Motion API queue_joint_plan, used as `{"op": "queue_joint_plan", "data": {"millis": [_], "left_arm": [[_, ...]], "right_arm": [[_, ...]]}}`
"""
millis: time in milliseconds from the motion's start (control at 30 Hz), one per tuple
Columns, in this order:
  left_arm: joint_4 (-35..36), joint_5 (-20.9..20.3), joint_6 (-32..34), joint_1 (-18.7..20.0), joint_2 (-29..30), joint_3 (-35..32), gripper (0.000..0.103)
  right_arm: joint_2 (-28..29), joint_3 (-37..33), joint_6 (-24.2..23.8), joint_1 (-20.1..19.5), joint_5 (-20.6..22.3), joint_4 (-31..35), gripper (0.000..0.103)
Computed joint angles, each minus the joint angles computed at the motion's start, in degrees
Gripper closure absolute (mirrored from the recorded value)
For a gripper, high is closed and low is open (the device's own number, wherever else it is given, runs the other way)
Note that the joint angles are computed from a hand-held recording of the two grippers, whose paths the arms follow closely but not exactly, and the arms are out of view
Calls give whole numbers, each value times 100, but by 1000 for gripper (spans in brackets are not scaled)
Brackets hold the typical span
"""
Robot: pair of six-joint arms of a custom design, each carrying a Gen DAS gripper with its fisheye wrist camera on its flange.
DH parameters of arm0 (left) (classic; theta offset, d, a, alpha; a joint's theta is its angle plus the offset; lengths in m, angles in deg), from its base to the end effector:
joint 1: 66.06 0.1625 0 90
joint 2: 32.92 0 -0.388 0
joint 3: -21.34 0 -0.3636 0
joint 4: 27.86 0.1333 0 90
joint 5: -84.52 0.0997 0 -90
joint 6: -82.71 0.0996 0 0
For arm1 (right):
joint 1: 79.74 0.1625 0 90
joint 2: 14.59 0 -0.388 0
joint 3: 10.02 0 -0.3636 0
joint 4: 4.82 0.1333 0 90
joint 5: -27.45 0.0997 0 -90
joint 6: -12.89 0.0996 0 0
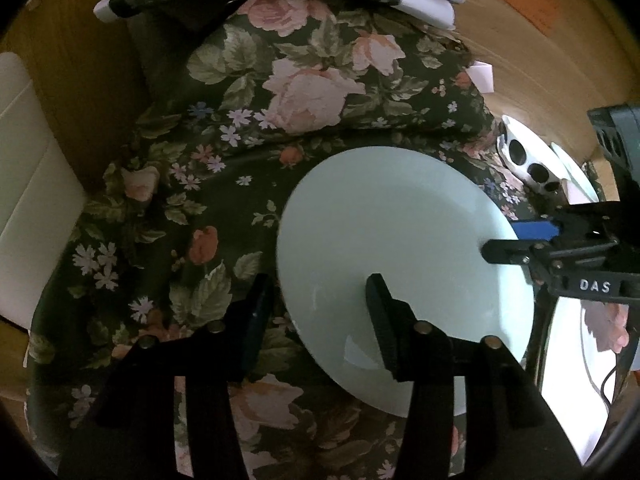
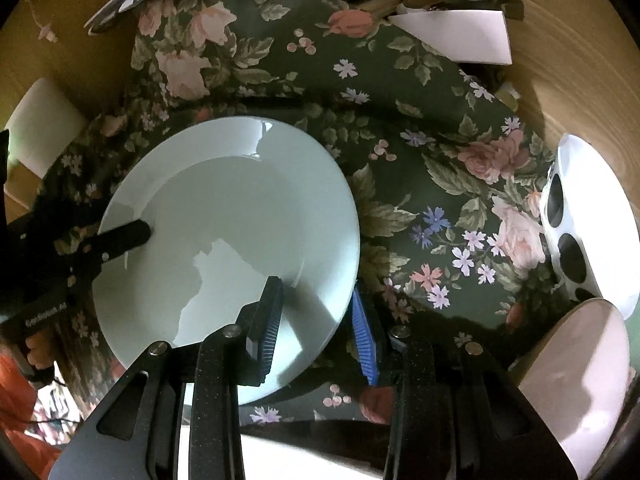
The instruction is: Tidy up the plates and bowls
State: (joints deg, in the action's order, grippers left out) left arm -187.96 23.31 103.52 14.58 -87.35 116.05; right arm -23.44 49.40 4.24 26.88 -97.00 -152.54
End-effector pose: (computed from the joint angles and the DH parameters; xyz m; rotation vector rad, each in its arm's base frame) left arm 0.0759 -0.6540 0.2169 0.4915 2.4881 -0.6056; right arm 0.2807 -0.6712 -0.1277 0.5080 -2.4915 0.2132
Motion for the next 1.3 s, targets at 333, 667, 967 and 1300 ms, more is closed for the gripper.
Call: {"op": "queue_joint_plan", "data": {"millis": [333,667,967,1300], "left_arm": [[-130,47,88,-45,-59,83,60],[-506,-158,192,-216,-528,508,60],[-747,-241,211,-377,-937,943,60],[-914,-404,145,-610,-1359,1444,60]], "right_arm": [[-83,-96,-113,71,13,-118,74],[-560,519,-180,230,164,-549,75],[-1115,1273,-204,448,112,-1082,75],[-1432,1827,11,655,-161,-1375,75]]}}
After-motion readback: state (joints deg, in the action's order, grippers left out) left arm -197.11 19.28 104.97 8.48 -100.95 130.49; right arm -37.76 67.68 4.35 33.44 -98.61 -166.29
